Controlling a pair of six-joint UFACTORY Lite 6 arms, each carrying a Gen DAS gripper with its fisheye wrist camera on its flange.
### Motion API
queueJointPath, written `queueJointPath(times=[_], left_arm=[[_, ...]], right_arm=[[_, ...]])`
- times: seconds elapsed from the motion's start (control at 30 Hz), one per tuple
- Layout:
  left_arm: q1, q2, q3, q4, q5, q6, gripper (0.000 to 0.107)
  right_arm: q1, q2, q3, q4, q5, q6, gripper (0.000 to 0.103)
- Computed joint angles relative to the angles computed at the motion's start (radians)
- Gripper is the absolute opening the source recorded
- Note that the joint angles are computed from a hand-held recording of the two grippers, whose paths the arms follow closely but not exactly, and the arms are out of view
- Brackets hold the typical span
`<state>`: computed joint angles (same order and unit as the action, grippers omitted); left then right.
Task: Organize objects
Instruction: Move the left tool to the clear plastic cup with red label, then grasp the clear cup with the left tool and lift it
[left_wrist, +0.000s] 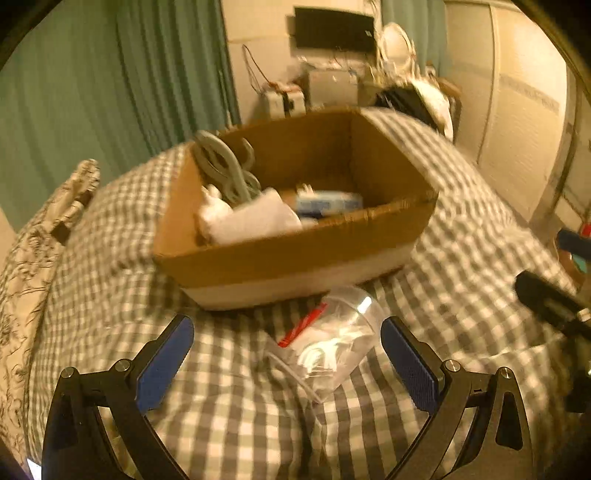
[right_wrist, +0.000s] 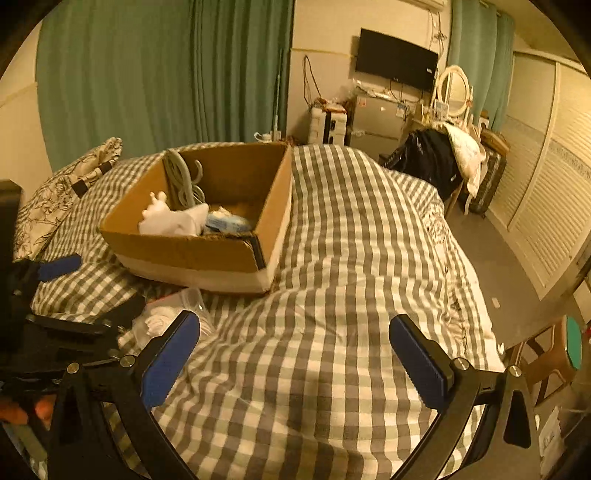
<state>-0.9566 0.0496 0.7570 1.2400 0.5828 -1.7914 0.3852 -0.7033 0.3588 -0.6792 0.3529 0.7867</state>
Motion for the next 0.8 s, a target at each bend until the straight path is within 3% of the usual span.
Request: queueJointPath(times=[0.13, 0.37, 0.43, 0.6, 0.8], left_arm=[[0.071, 0.136, 0.051, 0.019, -0.135, 0.006, 0.103], [0.116, 0.273, 0.137, -0.072, -0.238, 0.142, 0.093], [0.112, 0.264, 0.129, -0.068, -0.240, 0.135, 0.092], [0.061, 0.181, 0.074, -0.076, -0.203, 0.125, 0.077], [-0.014, -0.009, -0.018, -0.392, -0.127, 0.354, 0.065]], right_arm=[[-0.084, 0.044, -0.007, 0.191, -0.080, -0.200, 0.103], [-0.156, 0.113, -0.011, 0.449, -0.151, -0.463, 0.103], [-0.160, 0.110, -0.012, 0.440, -0.141, -0.449, 0.103], [-0.146, 0.051, -0.022, 0.389, -0.103, -0.395, 0.103], [-0.099, -0.073, -0.035, 0.353, 0.000, -0.353, 0.103]])
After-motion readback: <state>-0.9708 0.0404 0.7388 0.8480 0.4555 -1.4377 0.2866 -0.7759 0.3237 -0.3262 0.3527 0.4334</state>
